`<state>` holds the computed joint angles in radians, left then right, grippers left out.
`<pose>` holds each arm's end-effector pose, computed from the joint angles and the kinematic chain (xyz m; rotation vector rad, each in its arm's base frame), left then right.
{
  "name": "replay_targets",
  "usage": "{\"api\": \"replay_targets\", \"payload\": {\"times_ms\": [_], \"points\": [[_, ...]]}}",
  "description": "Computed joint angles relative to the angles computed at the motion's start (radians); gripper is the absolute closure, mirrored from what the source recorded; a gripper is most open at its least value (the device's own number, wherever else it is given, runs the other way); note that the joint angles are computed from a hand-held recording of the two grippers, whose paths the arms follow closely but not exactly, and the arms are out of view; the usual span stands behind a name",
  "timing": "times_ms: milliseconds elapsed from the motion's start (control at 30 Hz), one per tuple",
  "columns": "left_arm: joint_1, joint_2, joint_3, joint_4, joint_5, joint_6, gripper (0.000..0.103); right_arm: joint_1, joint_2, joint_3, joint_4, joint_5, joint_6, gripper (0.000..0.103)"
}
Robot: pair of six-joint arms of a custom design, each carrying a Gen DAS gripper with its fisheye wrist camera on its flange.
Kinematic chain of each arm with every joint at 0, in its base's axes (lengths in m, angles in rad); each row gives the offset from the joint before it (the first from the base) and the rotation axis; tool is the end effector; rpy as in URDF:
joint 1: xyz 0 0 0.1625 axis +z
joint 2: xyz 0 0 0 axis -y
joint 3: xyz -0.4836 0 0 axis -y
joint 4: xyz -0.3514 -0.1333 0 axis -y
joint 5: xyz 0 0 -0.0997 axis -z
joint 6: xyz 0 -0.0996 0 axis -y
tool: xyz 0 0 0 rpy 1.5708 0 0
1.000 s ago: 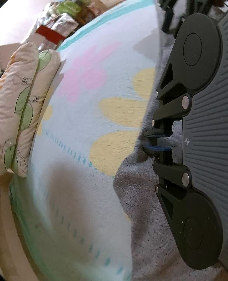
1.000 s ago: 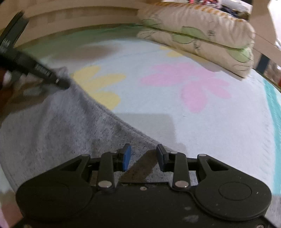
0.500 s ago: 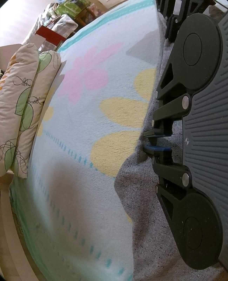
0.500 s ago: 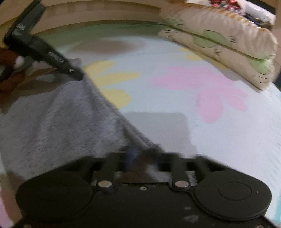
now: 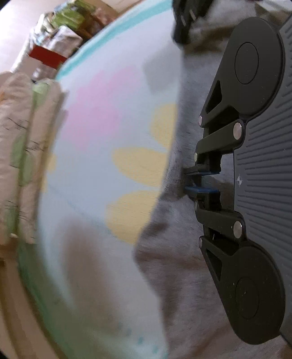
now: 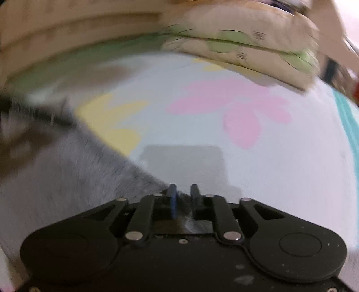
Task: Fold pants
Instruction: 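Release the edge and smooth the folded sweatpants with both grippers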
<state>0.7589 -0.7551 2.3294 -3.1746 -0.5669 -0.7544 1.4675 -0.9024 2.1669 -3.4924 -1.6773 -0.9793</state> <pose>-0.1785 -0.4688 0.0920 0.0473 2.2902 -0.9109 0.0659 -0.5548 0.1895 1.0718 -2.4012 0.6960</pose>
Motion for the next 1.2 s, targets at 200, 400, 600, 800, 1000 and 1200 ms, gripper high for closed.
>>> {"api": "replay_targets", "payload": {"times_ms": [200, 400, 600, 800, 1000, 1200], "points": [[-0.02, -0.029, -0.033, 0.153, 0.029, -0.093, 0.093, -0.064, -0.136, 0.06, -0.032, -0.059, 0.184, 0.084], [-0.11, 0.039, -0.031, 0.076, 0.022, -0.089, 0.093, -0.123, -0.251, 0.078, -0.042, -0.217, 0.289, 0.078], [-0.169, 0.141, -0.07, -0.043, -0.09, 0.006, 0.093, -0.163, -0.32, 0.082, -0.003, -0.333, 0.445, 0.069], [-0.191, 0.201, -0.113, -0.046, -0.168, 0.073, 0.093, -0.232, -0.333, 0.103, 0.02, -0.277, 0.555, 0.064], [-0.223, 0.213, -0.098, -0.037, -0.173, 0.062, 0.092, -0.247, -0.357, 0.109, 0.021, -0.243, 0.601, 0.062], [-0.225, 0.227, -0.096, -0.025, -0.198, 0.041, 0.092, -0.274, -0.384, 0.133, -0.056, -0.163, 0.593, 0.062]]}}
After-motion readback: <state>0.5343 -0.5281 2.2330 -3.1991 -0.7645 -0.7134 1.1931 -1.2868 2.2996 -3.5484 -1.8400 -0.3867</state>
